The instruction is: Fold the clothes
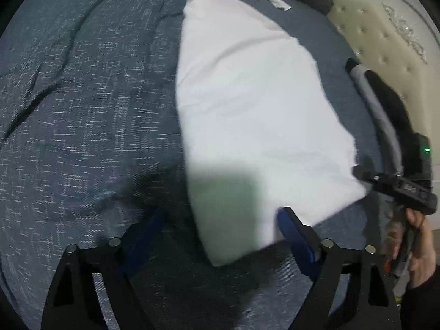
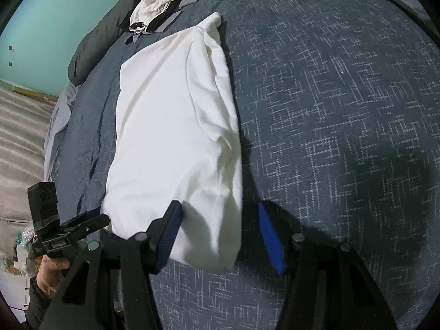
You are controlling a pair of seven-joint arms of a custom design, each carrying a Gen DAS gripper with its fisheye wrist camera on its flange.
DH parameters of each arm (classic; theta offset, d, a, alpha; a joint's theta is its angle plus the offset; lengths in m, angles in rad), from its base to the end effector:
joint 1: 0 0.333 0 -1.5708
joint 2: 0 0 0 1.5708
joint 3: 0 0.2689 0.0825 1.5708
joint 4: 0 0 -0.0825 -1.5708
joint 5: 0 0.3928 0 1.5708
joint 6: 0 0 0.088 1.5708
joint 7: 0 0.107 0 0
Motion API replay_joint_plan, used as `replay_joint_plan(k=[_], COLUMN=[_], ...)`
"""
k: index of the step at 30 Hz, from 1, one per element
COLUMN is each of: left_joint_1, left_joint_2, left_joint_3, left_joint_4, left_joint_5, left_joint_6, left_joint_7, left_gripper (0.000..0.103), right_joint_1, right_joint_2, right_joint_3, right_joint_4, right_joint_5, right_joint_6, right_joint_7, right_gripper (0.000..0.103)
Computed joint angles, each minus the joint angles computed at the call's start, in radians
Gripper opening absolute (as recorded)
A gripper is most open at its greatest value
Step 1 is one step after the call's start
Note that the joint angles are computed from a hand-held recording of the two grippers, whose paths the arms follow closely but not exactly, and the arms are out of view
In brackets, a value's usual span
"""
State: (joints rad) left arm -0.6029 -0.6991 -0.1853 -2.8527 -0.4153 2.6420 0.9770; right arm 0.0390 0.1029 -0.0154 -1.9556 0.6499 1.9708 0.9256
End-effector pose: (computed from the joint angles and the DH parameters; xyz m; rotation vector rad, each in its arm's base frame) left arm 0.2898 -0.2619 0.3871 2.2131 -1.9323 0.7568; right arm 0.5787 0.0527 0.3780 -2.1726 1.4698 0.4613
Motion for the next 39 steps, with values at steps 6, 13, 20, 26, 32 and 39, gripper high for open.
replay_joint_plan(k=[6,13,20,26,32,39], left_joint_1=[-0.065,-0.081,-0.064,-0.079,-0.097,-0.050], left_joint_2=[0.031,0.067,0.044,0.005,0.048,0.019], left_joint_3=[0.032,0.119,0.109,0.129,0.138,0.083], left_joint_4=[-0.008,0.007,0.001,-0.029,-0.009,0.001], left_joint_5=[-0.084,-0.177,-0.243,-0.300,-0.357,-0.306], left_joint_6=[0.079,0.105,0.098,0.102,0.120,0.097], left_joint_7=[0.044,0.185,0.260,0.292,0.321,0.284], left_gripper=[0.073,0.063,0.049,0.046,0.048,0.047], right_joint_1=[-0.003,0.009,0.009,0.010,0.012,0.014], right_joint_2=[0.002,-0.013,0.009,0.025,0.017,0.003], right_joint_3=[0.000,0.005,0.009,0.009,0.016,0.010], right_joint_4=[0.006,-0.021,0.009,0.014,0.008,-0.002], right_joint_5=[0.009,0.008,0.030,0.043,0.029,0.038], right_joint_6=[-0.028,0.005,-0.093,-0.089,-0.079,-0.075], right_joint_7=[-0.019,-0.037,-0.068,-0.051,-0.062,-0.080], right_gripper=[0.058,0.058,0.049,0.044,0.043,0.023])
